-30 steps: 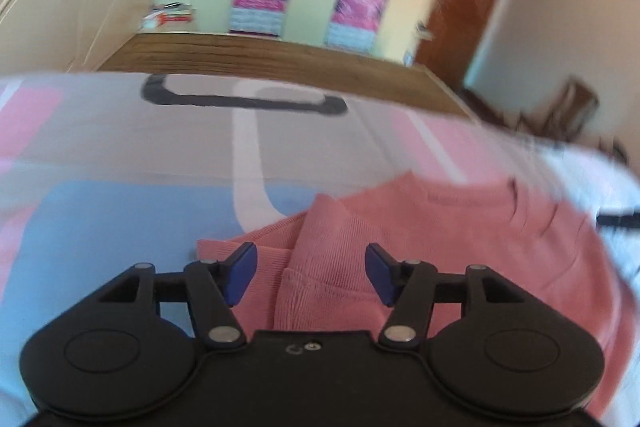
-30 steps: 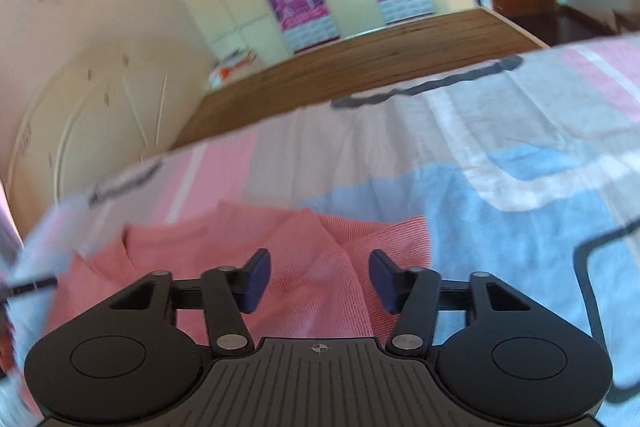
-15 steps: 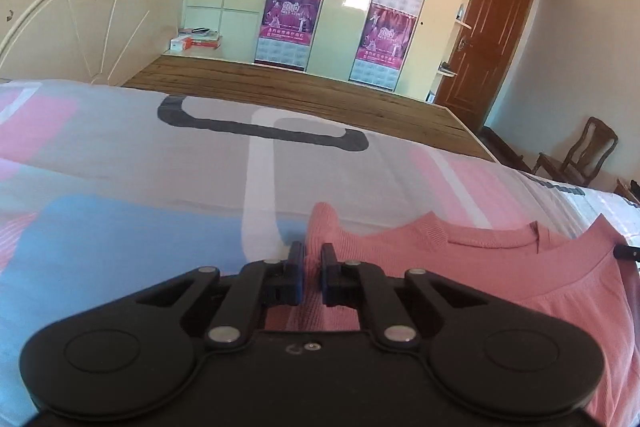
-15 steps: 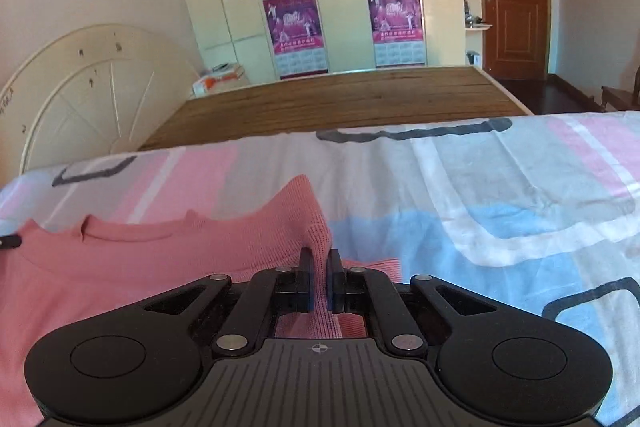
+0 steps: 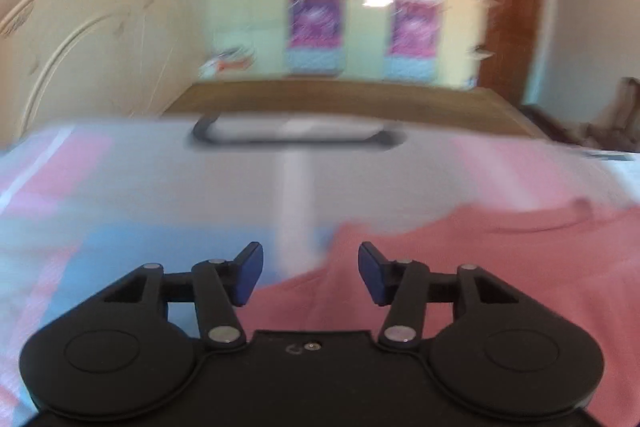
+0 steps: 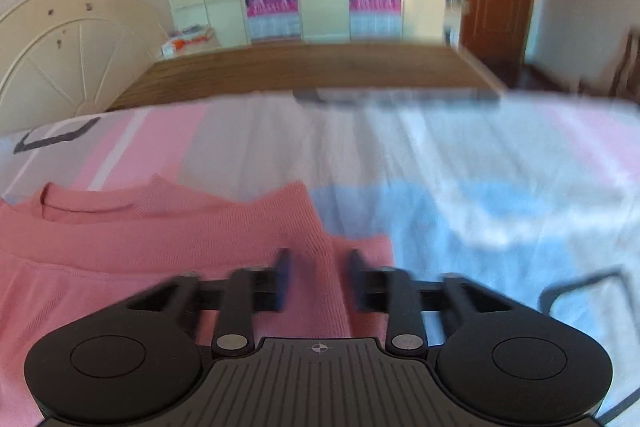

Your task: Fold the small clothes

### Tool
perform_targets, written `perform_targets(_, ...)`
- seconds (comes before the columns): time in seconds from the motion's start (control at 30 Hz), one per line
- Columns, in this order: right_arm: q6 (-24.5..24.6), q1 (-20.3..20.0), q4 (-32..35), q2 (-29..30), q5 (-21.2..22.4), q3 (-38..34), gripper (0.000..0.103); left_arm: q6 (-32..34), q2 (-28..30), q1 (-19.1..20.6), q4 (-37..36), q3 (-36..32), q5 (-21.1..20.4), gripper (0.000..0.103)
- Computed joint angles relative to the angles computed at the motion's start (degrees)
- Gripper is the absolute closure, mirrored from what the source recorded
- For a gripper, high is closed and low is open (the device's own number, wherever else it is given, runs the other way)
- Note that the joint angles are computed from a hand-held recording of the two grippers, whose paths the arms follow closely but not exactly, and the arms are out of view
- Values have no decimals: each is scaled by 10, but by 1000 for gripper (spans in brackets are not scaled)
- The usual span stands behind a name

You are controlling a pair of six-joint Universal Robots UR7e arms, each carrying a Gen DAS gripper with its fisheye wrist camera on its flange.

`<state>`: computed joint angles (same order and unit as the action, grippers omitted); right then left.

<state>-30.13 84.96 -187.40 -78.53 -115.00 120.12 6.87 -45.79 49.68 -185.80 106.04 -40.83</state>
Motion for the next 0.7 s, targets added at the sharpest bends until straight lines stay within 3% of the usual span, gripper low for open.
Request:
perform_targets(0.13, -16, 27, 70, 19, 82, -1, 61, -6, 15, -22, 121, -22, -118, 48)
perform_targets(0.2, -14, 36, 131, 38, 118, -14, 79, -2, 40, -31, 135, -33, -138, 48)
perform_targets(0.3, -64, 57, 105, 70, 89, -17, 79, 14, 58, -34, 81, -25, -96, 44)
perform_targets(0.37, -80, 50, 86, 64, 69, -19, 79, 29, 61, -32, 15, -12, -8, 43)
perform_targets(0.4, -82, 47, 42, 72, 23, -21, 79, 35, 60, -22, 7, -10, 22, 44)
perform_targets(0.47, -37, 16, 28, 62, -17, -36, 79, -9, 26, -2, 24, 8, 10, 39)
perform_targets(0.5, -8, -1, 51, 45, -1, -40, 80, -15, 14, 8, 23, 14, -14, 39)
perform_targets(0.6, 0, 4, 61, 29, -2, -41, 79, -11, 11, -11, 21, 21, 16, 48)
perform_targets(0.7, -9, 18, 49, 1, 69, 1, 79, -17, -3, -41, -12, 51, -39, 45)
